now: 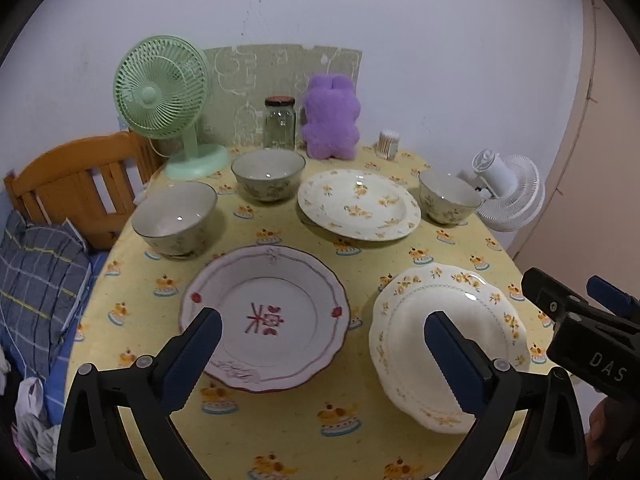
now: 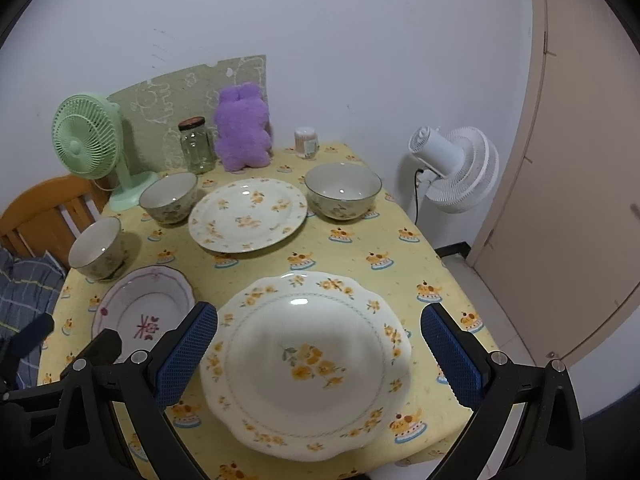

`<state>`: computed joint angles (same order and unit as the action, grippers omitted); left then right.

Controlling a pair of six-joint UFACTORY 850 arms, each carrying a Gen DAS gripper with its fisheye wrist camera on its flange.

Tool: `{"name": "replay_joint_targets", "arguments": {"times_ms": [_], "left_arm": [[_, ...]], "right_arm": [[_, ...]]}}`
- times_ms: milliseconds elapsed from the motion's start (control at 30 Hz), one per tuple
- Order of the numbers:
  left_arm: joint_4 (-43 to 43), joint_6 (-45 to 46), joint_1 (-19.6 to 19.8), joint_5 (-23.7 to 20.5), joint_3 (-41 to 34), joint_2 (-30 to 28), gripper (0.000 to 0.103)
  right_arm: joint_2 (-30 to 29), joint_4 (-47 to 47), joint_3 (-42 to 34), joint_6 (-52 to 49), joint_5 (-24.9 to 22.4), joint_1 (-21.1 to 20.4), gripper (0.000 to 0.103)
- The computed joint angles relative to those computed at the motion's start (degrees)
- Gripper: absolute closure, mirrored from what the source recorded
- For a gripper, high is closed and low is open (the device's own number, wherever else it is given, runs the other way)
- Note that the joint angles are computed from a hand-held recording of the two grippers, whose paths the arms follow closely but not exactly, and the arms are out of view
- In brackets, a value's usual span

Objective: Organize plates and bowls

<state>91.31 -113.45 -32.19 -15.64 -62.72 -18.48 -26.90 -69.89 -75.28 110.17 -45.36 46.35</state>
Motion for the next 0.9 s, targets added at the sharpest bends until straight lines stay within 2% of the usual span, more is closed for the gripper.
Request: {"name": "replay_joint_targets", "arguments": {"times_ms": [67, 233, 300, 433, 533, 667, 833, 900], "left_arm": [[-4.3, 3.2, -0.9, -0.7, -2.2, -2.3, 0.002], [-21.0, 15.3, -3.1, -4.7, -8.4, -7.7, 0.005], [-28.2, 20.7, -3.8, -6.4, -11.3, -10.1, 0.012], [-36.9, 25.9, -4.8, -9.5, -15.5, -13.8, 0.015], [-43.2, 29.7, -5.2, -11.6, -18.4, -16.4, 0.02], [-53.3, 36.5, -5.3, -14.7, -22.2, -19.8, 0.027], [-59.4, 39.5, -5.2, -15.1, -24.2, -22.0, 0.034], [-60.9, 40.5, -5.1, -15.9, -24.9, -22.7, 0.04]], "right_arm": [[0.0, -0.4, 0.6, -0.8, 1.2, -1.3, 0.0], [0.6, -0.4, 2.7, -5.2, 10.4, -6.3, 0.0], [0.3, -1.0, 3.0, -6.5, 13.1, -7.9, 0.001], [-1.0, 1.8, 2.6, -14.2, 18.7, -11.0, 0.007], [-1.9, 6.0, 2.5, -20.6, 22.4, -13.0, 0.007], [-3.3, 14.7, 1.8, -31.1, 24.3, -14.8, 0.014], [-5.4, 25.6, 0.5, -43.7, 25.0, -16.3, 0.024], [-6.1, 29.5, 0.0, -48.1, 25.4, -16.7, 0.029]]}}
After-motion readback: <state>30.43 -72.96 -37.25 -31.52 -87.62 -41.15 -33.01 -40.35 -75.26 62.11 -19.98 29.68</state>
